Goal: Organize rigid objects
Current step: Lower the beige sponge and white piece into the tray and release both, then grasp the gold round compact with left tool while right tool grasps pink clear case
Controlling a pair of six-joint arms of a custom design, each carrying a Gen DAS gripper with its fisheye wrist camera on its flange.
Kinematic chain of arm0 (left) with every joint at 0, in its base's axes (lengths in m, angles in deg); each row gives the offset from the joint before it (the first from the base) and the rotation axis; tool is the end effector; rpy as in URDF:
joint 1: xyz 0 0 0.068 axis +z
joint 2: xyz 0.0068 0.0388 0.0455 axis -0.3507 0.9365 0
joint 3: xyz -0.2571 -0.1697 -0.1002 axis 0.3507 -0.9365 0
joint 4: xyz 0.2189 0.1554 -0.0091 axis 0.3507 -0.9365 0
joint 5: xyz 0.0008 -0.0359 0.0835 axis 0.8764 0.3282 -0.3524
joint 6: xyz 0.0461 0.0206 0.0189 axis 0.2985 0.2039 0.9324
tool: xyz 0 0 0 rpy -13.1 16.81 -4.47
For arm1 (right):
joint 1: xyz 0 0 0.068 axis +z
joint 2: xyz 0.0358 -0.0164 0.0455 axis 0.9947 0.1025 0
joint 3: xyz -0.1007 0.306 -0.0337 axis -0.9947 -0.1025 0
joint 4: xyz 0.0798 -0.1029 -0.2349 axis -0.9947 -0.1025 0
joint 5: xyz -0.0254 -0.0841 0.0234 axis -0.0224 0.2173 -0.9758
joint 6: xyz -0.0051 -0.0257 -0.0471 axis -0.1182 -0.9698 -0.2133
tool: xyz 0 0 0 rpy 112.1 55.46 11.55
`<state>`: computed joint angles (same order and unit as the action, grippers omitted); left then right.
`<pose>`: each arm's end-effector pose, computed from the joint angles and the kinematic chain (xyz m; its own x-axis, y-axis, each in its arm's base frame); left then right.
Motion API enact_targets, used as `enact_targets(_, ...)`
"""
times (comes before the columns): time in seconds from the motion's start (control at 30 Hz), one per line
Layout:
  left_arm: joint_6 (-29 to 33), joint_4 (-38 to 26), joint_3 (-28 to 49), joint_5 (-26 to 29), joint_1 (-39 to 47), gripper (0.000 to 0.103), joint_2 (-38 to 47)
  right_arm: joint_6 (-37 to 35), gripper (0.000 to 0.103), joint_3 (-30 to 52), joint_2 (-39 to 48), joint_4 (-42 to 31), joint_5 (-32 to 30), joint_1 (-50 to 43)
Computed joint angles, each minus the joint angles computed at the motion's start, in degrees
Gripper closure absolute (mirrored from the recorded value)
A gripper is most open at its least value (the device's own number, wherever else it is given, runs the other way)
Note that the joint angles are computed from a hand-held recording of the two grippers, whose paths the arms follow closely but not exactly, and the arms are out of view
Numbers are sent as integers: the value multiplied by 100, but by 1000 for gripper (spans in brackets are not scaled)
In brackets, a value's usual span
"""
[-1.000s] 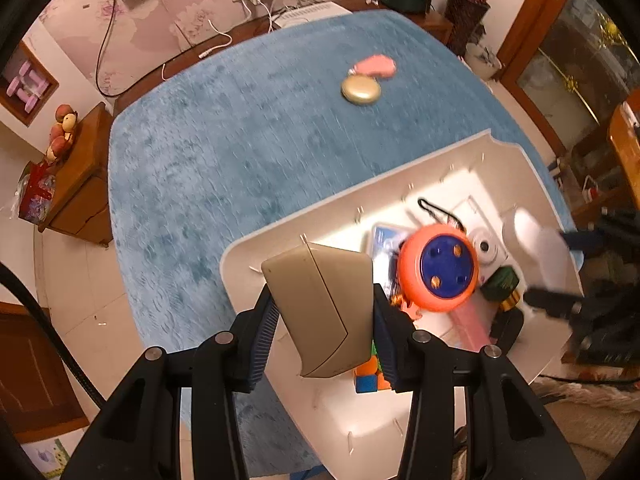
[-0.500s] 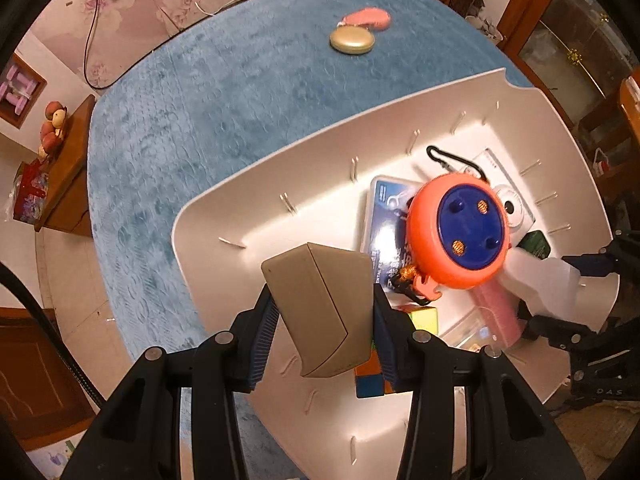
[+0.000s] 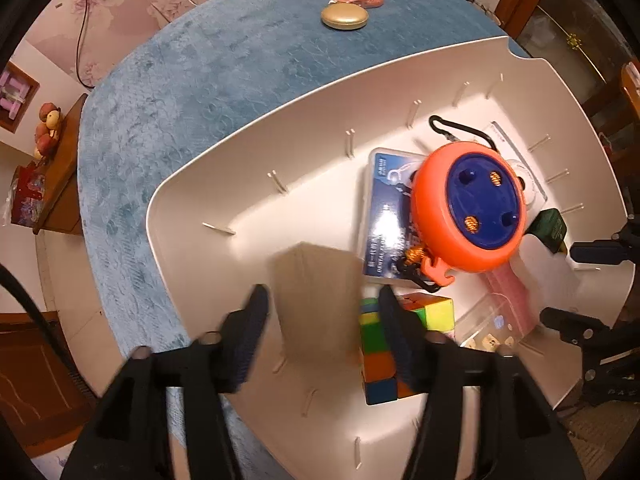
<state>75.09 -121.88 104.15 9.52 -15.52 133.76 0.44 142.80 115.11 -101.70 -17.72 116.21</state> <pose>0.3901 0.0315 0.1551 -0.6785 0.7196 -0.1475 0.7205 0.6911 0.0573 0.2834 0.1816 0.1469 -0.9981 0.0608 0.0051 0.0610 0.9923 0.1076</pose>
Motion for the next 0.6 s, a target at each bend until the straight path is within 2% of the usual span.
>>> enact_targets(0.03,6,6,-22,26,1,22,-36,-17,37,19,-55,3,40,12)
enact_targets(0.07,11,-7,-24,60,1,21,-56,-22,34,25,-92,10,61,14)
enact_targets(0.4,60,29,-92,13,-88,20,-236,-208,33,346,-294,-349,148,-115)
enact_targets(0.6,84,-19,-46,49,-136,20,-365,-288,33,129,-363,-76,149,-269)
